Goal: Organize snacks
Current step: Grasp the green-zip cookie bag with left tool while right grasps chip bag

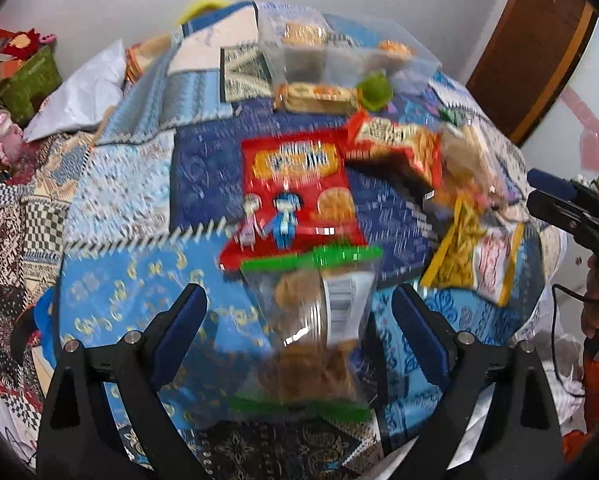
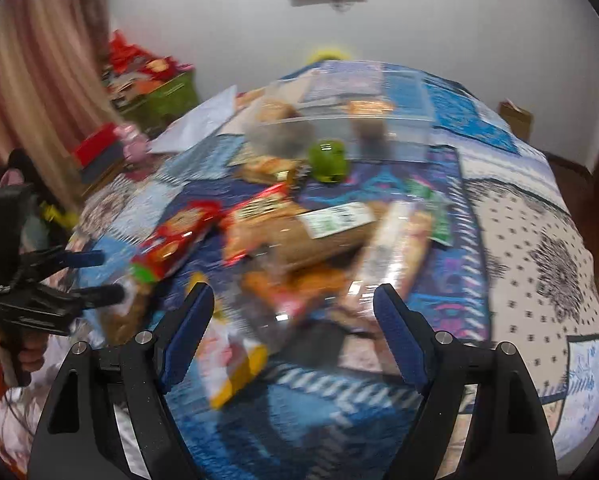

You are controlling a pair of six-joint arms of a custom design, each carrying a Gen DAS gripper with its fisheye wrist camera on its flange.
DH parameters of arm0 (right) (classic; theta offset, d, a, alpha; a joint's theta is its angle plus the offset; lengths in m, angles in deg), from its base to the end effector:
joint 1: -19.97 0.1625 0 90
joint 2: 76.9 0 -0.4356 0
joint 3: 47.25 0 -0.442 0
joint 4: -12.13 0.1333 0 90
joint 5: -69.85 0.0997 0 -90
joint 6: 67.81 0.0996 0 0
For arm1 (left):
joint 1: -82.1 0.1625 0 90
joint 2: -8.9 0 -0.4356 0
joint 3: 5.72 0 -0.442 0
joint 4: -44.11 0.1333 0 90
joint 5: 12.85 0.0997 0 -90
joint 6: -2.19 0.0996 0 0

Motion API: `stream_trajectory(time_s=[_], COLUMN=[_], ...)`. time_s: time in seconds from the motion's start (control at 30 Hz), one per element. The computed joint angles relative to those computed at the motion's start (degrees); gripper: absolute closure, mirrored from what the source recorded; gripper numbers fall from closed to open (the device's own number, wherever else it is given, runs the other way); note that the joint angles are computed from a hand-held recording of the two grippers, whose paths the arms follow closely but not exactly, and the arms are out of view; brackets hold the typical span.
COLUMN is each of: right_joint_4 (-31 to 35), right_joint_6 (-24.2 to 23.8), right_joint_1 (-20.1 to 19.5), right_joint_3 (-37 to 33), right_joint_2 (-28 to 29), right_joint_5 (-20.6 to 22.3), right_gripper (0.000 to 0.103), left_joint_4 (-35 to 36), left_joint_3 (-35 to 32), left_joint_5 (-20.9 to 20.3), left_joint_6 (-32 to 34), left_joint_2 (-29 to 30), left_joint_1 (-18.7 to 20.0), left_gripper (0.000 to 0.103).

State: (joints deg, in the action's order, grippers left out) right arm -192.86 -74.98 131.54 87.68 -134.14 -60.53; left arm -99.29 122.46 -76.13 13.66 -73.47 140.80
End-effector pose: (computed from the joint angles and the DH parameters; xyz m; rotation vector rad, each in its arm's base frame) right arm 0.2313 -0.3981 0.0970 0.3040 -2.3750 0.9052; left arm -0.0954 -0.4997 0.2023 0.9416 2.5208 -0.2858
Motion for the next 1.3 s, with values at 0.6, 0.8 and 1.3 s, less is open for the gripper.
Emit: stream_trajectory(time_s=[0.6, 0.8, 1.3], right_joint_4=[6.8, 5.4, 2.5], right_joint_6=[4.8, 5.5, 7.3], right_joint_1=[-1.1, -2.1, -2.8], right_joint_3=[-4.3, -3.8, 2.6], right_joint_2=[8.0, 6.8, -0.3], right_joint_5=[-1.3, 0.0, 3.6], right_gripper=[0.025, 0.062, 0.081], left_joint_4=[-1.3, -1.6, -5.9], left_joint_3=[2.0, 1.8, 1.1], left_joint_5=[-2.3, -2.3, -3.2], left_joint_6=[0.4, 0.4, 1.9], left_joint_2=[1.0, 1.1, -0.4], left_joint_1=[2.4, 1.7, -2.7], left_gripper=[0.052, 0.059, 0.059])
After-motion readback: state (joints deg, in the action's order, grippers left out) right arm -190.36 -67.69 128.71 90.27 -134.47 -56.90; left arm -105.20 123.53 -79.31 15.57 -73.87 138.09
